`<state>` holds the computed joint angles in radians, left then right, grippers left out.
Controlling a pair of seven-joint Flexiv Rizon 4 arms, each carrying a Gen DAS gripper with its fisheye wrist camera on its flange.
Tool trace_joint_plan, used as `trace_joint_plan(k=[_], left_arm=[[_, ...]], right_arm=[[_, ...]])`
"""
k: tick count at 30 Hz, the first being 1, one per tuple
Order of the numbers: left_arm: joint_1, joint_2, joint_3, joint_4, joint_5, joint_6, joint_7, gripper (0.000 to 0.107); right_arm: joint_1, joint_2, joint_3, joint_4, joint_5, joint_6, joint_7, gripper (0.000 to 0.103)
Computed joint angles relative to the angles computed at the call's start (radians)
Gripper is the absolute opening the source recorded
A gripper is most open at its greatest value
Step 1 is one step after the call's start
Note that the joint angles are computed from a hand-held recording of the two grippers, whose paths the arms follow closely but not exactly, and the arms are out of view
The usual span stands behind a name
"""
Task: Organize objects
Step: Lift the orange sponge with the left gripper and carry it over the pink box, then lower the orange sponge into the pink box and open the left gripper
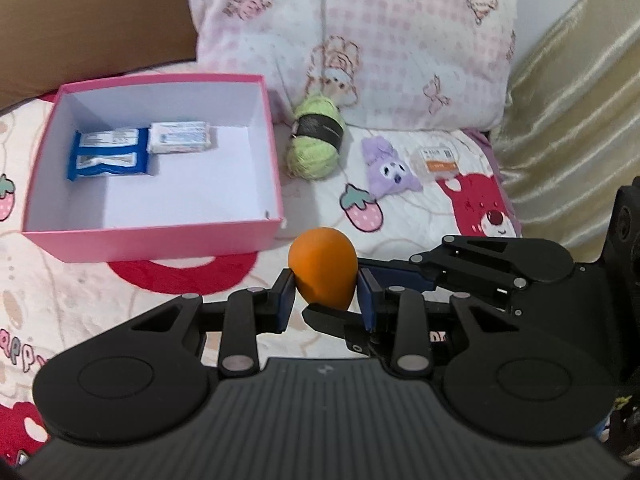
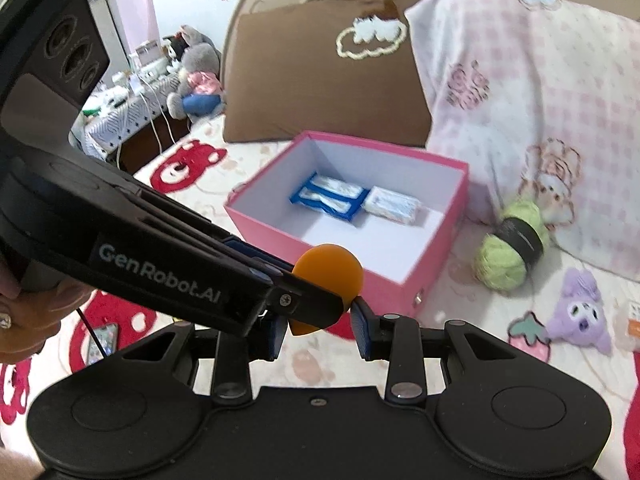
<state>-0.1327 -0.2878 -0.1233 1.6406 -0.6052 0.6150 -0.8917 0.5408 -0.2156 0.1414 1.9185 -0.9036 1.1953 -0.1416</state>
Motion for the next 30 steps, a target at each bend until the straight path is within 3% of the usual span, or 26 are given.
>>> trace_joint_plan(k=[7,12,16,22,26,30], left_arm=[[0.012,-0.026,0.007,-0.047,0.015,0.034,-0.027,0.032],[0.019,-0.092,0.005,-0.147,0.056,0.029,-0.090,0.032],[0.018,-0.183,0.008,-0.277,0.124,-0.007,-0.177,0.032],[0.014,-0.353,0.013,-0.498,0.207,-0.088,-0.308,0.032],[0.014,-0.463,0.016,-0.632,0.233,-0.156,-0.397,0.032],[0.011,-0.555,0.017,-0.738,0.254,-0.197,-0.463,0.032]], right_arm=[[0.000,-0.055,-0.031,-0.067,-0.008,0.058,-0.030,0.039],[-0.016,-0.110,-0.035,-0.137,0.096,0.095,-0.126,0.039],[-0.051,-0.179,0.003,-0.225,0.280,0.099,-0.291,0.039],[-0.124,-0.315,0.104,-0.424,0.527,-0.021,-0.631,0.039],[-0.162,-0.401,0.150,-0.537,0.638,-0.089,-0.815,0.039],[-0.143,-0.471,0.129,-0.639,0.661,-0.186,-0.952,0.039]])
